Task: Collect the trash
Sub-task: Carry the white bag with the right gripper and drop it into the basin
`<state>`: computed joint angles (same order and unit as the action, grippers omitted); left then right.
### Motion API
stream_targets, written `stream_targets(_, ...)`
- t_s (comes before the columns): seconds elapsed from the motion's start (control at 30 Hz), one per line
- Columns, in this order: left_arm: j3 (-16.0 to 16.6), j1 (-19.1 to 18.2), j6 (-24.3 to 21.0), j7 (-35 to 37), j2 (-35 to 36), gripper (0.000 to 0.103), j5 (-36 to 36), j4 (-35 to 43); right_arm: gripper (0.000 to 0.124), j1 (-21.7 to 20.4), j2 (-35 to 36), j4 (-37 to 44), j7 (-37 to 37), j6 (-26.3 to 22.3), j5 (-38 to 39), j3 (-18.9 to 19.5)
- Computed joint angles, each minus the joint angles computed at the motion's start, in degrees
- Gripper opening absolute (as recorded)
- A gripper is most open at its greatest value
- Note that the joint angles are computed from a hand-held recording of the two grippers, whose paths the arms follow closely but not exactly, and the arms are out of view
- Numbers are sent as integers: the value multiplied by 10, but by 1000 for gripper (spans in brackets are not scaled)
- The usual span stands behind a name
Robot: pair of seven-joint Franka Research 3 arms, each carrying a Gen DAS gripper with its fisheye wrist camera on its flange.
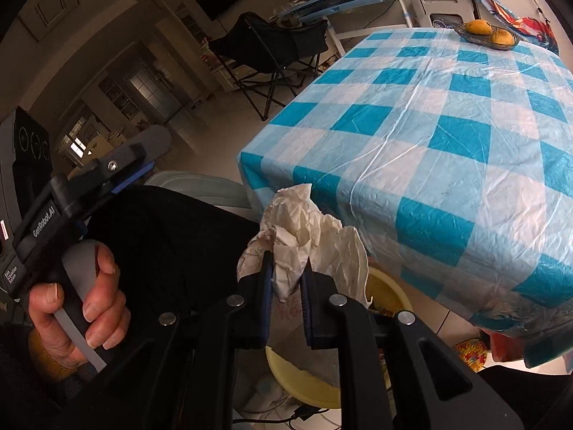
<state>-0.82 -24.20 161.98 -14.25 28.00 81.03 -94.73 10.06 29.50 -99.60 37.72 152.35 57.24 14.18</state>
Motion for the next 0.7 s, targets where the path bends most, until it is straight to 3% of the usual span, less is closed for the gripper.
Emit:
stream_targets(0.33, -3, 3, 0, -12, -6, 96, 17, -7, 16, 16, 8, -5, 16, 18, -27, 0)
stream_targets(0.4, -6, 4, -3, -5, -6, 96, 11, -7, 22, 23, 9, -5, 37, 28, -40, -6)
stream_targets(0.47, -15, 10, -11, 32, -5, 96, -25, -8, 57, 16, 1, -17, 36, 48, -27, 2)
stream_targets(0.57, -19, 12, -8, 87, 1, 96, -73, -7, 61, 6, -8, -28, 17, 80, 1, 15)
stream_targets(0.7, -3, -4, -9, 89, 0, 96, -68, -7, 70, 13, -18, -47, 14, 171, 23, 19)
